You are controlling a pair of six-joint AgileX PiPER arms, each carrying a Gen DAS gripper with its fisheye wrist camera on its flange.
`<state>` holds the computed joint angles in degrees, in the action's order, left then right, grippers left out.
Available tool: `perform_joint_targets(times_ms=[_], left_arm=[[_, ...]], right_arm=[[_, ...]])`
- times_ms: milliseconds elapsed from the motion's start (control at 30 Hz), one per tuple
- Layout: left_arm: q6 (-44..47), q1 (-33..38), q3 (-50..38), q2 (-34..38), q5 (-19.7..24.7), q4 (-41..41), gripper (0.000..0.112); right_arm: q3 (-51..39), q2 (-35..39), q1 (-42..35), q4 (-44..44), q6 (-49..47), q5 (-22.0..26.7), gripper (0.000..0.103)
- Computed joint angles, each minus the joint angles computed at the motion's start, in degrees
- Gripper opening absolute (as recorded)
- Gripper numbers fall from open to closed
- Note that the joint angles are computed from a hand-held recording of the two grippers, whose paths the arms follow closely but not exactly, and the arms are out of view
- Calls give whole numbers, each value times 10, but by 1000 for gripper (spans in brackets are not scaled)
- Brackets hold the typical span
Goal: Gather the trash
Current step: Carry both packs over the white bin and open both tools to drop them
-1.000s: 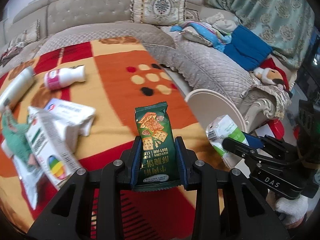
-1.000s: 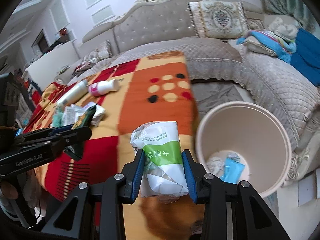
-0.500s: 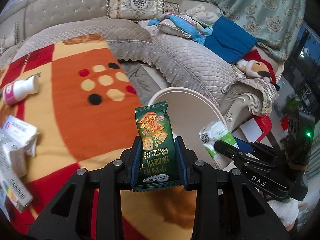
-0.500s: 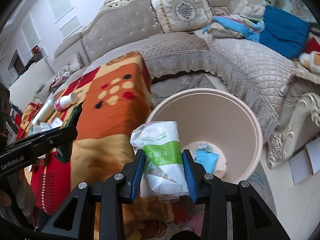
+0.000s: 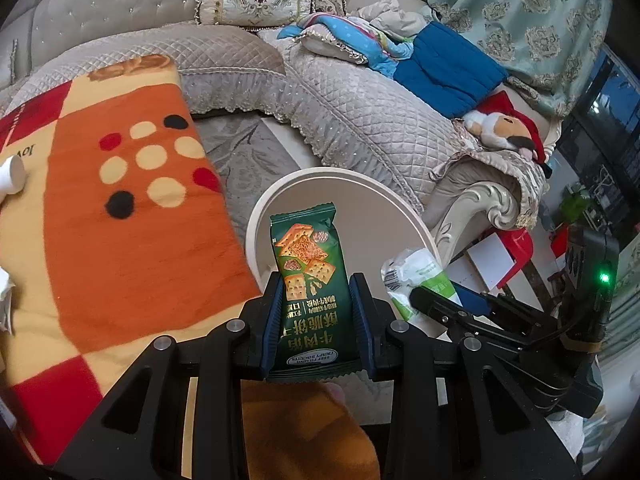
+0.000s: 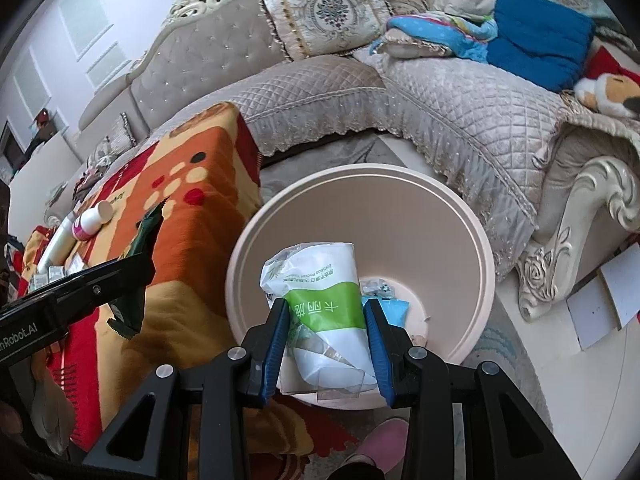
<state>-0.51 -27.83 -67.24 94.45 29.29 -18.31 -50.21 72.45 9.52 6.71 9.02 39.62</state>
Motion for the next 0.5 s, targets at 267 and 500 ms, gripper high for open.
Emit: perform_joint_targets(times_ms=[267, 500], left_arm=[[-1, -2, -7, 12, -11, -1, 32], [29, 7, 7, 2, -25, -35, 61]], right_arm=[[4, 12, -12, -6, 9, -8, 38], [2, 17, 1, -57, 71, -15, 58]])
